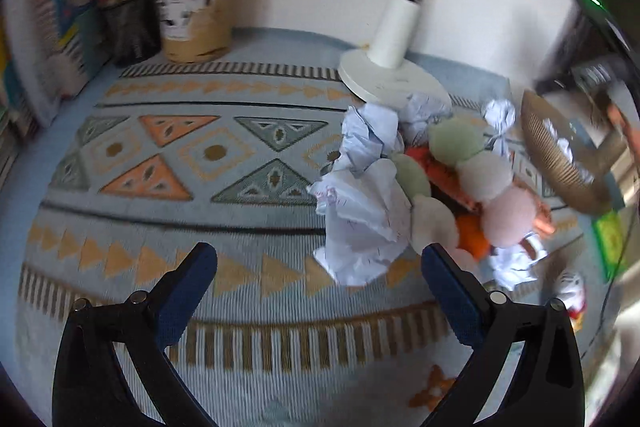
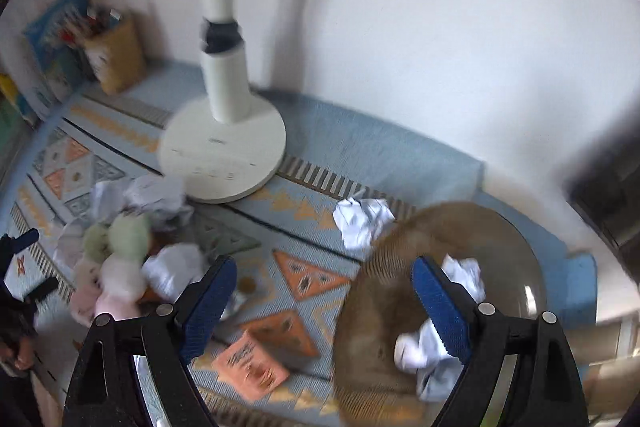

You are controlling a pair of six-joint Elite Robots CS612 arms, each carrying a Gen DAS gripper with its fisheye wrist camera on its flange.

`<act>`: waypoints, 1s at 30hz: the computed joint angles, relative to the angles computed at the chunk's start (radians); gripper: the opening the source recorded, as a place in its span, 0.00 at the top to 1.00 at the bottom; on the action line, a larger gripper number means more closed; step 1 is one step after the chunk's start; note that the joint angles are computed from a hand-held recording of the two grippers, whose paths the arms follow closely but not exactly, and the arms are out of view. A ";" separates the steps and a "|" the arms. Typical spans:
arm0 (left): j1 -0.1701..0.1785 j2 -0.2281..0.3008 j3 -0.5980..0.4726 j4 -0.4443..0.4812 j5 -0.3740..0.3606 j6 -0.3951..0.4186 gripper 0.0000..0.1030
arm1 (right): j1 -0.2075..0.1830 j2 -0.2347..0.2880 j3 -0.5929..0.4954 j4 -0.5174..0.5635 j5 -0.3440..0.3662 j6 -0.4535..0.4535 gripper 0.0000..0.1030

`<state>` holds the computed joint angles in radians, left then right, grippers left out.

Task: Organize objects
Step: 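Grasp another crumpled paper ball with each gripper from the pile, then carry both held paper balls over the gold bowl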

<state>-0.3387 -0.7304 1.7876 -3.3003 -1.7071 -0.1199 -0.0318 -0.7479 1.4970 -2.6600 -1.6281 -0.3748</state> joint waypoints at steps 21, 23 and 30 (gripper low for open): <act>0.011 0.030 -0.047 0.008 -0.090 0.085 0.53 | 0.002 0.174 -0.310 0.470 -0.075 -0.086 0.51; 0.010 0.019 -0.029 -0.011 -0.080 0.075 0.53 | -0.003 0.133 -0.233 0.374 0.003 -0.089 0.51; 0.008 -0.054 0.108 -0.132 -0.013 0.016 0.53 | -0.043 -0.081 0.148 0.011 0.233 -0.061 0.51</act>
